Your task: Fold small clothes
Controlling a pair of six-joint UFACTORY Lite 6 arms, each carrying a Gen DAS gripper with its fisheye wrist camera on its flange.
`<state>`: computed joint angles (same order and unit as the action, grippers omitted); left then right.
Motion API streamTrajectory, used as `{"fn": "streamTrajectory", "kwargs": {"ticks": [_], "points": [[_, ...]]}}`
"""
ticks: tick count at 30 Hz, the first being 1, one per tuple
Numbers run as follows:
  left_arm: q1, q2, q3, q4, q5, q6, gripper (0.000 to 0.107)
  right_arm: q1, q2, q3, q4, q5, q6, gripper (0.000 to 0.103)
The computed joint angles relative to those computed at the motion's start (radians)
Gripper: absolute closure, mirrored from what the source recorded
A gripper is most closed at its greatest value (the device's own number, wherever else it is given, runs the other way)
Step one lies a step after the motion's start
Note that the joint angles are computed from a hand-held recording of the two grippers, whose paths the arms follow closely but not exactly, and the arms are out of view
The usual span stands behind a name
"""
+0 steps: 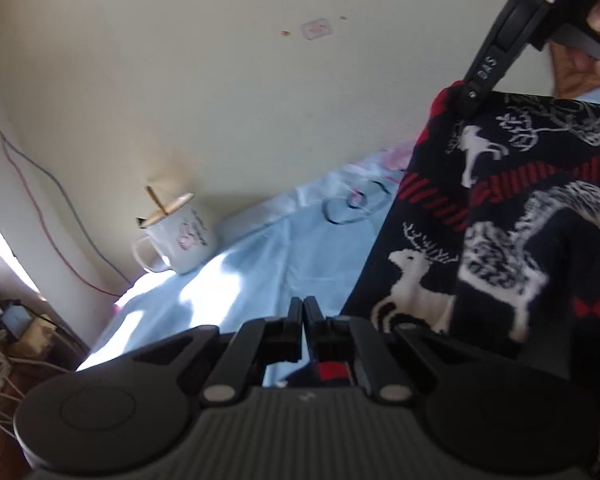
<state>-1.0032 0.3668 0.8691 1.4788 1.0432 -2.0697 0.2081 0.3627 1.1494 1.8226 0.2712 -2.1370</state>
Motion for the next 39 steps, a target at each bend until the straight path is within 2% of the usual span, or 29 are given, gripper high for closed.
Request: {"fn": "streamTrajectory", "kwargs": {"ticks": [2, 3, 5, 7, 12, 14, 16, 19, 20, 22, 26, 31, 33, 35, 37, 38, 39], "points": [[0.068, 0.009, 0.045, -0.014, 0.038, -0.008, 0.105, 0.034, 0.099, 0.114, 0.106, -0.018, -0.041, 0.087], [0.105, 0.015, 0.07, -0.035, 0.039, -0.004, 0.105, 0.062, 0.148, 0.155, 0.097, -0.055, 0.001, 0.084], [0.153, 0.018, 0.081, -0.072, 0.005, -0.007, 0.104, 0.115, 0.263, 0.225, -0.048, -0.16, 0.11, 0.076], [0.133, -0.045, 0.001, -0.062, -0.015, -0.07, 0.1, 0.125, 0.262, 0.198, -0.184, -0.196, 0.2, 0.076], [-0.036, -0.246, -0.172, -0.055, 0.01, -0.188, 0.096, -0.102, -0.013, -0.01, -0.162, 0.045, 0.159, 0.075], [-0.104, -0.3, -0.199, -0.044, -0.015, -0.211, 0.084, -0.231, -0.112, -0.062, -0.204, 0.109, 0.187, 0.072], [-0.182, -0.342, -0.225, -0.004, -0.076, -0.265, 0.062, -0.381, -0.191, -0.11, -0.249, 0.179, 0.19, 0.069], [-0.264, -0.315, -0.214, 0.043, -0.15, -0.35, 0.052, -0.582, -0.233, -0.16, -0.319, 0.269, 0.148, 0.059], [-0.275, -0.303, -0.207, 0.056, -0.177, -0.371, 0.052, -0.622, -0.227, -0.169, -0.343, 0.277, 0.128, 0.056], [-0.299, -0.247, -0.175, 0.066, -0.228, -0.415, 0.051, -0.658, -0.207, -0.193, -0.325, 0.242, 0.064, 0.056], [-0.326, -0.157, -0.1, -0.017, -0.264, -0.391, 0.051, -0.646, -0.065, -0.096, -0.359, 0.28, 0.194, 0.055], [-0.391, -0.239, -0.187, -0.021, -0.293, -0.489, 0.044, -0.506, 0.218, 0.202, -0.468, 0.301, 0.489, 0.051], [-0.404, -0.287, -0.237, 0.016, -0.327, -0.569, 0.044, -0.45, 0.343, 0.333, -0.55, 0.289, 0.605, 0.043], [-0.421, -0.327, -0.285, 0.068, -0.352, -0.669, 0.044, -0.398, 0.479, 0.476, -0.719, 0.28, 0.792, 0.041], [-0.445, -0.338, -0.312, 0.11, -0.354, -0.74, 0.044, -0.384, 0.54, 0.53, -0.755, 0.332, 0.835, 0.054], [-0.459, -0.341, -0.324, 0.132, -0.353, -0.77, 0.044, -0.386, 0.527, 0.521, -0.727, 0.376, 0.793, 0.088], [-0.467, -0.344, -0.336, 0.164, -0.358, -0.805, 0.046, -0.388, 0.49, 0.48, -0.675, 0.378, 0.71, 0.091]]}}
